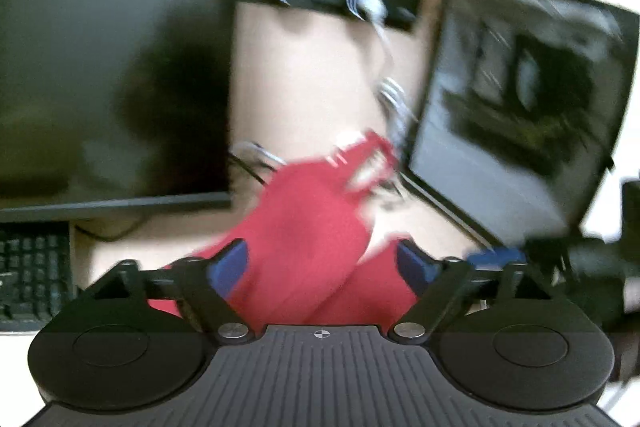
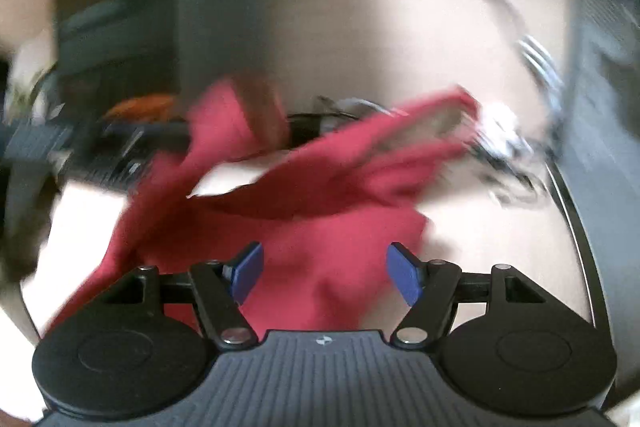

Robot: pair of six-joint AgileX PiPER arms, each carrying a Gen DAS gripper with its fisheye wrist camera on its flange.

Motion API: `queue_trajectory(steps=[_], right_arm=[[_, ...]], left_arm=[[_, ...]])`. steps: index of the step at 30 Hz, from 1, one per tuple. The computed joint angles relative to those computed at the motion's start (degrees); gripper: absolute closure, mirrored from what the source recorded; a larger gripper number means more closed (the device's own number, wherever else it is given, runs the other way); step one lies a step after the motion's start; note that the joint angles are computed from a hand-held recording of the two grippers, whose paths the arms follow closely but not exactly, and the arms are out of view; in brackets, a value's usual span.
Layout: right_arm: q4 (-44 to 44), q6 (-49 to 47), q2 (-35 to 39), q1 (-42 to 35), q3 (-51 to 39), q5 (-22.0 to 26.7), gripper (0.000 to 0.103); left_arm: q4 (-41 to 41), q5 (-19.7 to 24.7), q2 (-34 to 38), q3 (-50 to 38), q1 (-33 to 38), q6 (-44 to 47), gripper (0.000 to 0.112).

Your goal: Fold clothes

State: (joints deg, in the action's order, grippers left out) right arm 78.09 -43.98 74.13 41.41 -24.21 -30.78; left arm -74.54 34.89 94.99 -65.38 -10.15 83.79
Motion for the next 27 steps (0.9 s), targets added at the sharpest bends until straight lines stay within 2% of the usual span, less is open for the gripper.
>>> queue_trajectory(steps=[2, 5, 6, 9, 10, 12, 13, 14, 15, 16, 19, 22, 23, 25, 27], right_arm=[[-5.6, 8.8, 0.4, -2.6, 0.1, 2.2, 0.034], [-20.2, 24.9, 4.7, -5.8, -2.2, 4.5, 0.034], [-24.5, 29.0, 7.3, -6.8, -3.9, 4.9, 0.034], [-26.8, 31.9, 17.9, -7.9, -12.4, 4.1, 0.034], [-29.2, 34.1, 20.9, -9.4, -15.0, 5.4, 0.036], [-37.1, 41.4, 26.6, -12.6, -20.1, 8.2, 0.048], [-40.6, 44.0, 28.9, -14.2, -23.3, 12.0, 0.072], [-41.7, 44.3, 30.3, -15.1, -26.0, 15.3, 0.086], [-40.6, 42.3, 30.1, -14.8, -26.8, 16.4, 0.086], [-37.7, 38.0, 28.0, -13.8, -25.7, 15.2, 0.088], [-22.3, 20.9, 18.9, -7.8, -18.3, 4.9, 0.09], [-5.2, 6.1, 13.3, 0.0, -12.9, -3.4, 0.09], [0.1, 2.9, 14.2, 1.8, -12.6, -4.3, 0.09], [4.9, 1.9, 19.3, 2.7, -13.1, -3.2, 0.089], [3.3, 4.2, 24.0, 0.8, -13.4, -0.3, 0.09]], left_arm=[[1.1, -0.7, -1.7, 3.1, 0.6, 0.5, 0.018], [3.2, -1.7, -4.0, 7.5, 1.6, 0.8, 0.017], [5.1, -1.9, -4.0, 8.0, 2.6, -1.8, 0.016], [10.2, -2.1, -3.7, 9.2, 5.7, -9.0, 0.016], [10.9, -2.0, -3.6, 9.5, 6.8, -10.5, 0.016], [10.4, -1.5, -4.2, 11.2, 8.5, -9.8, 0.015], [10.6, -1.3, -4.2, 11.3, 8.9, -9.7, 0.015], [10.9, -1.0, -4.2, 11.3, 9.3, -9.5, 0.015], [10.9, -0.4, -4.3, 11.1, 9.7, -9.4, 0.014], [10.8, 0.1, -4.3, 10.8, 10.0, -9.1, 0.014], [7.9, 3.1, -2.4, 7.7, 9.9, -7.2, 0.014], [4.5, 9.8, 1.2, 4.4, 10.2, -4.0, 0.013], [5.2, 9.6, 2.8, 3.2, 9.0, -4.9, 0.013], [6.9, 8.8, 6.0, 0.6, 6.6, -7.0, 0.012], [12.0, 5.6, 8.7, -1.8, 3.9, -11.0, 0.012]])
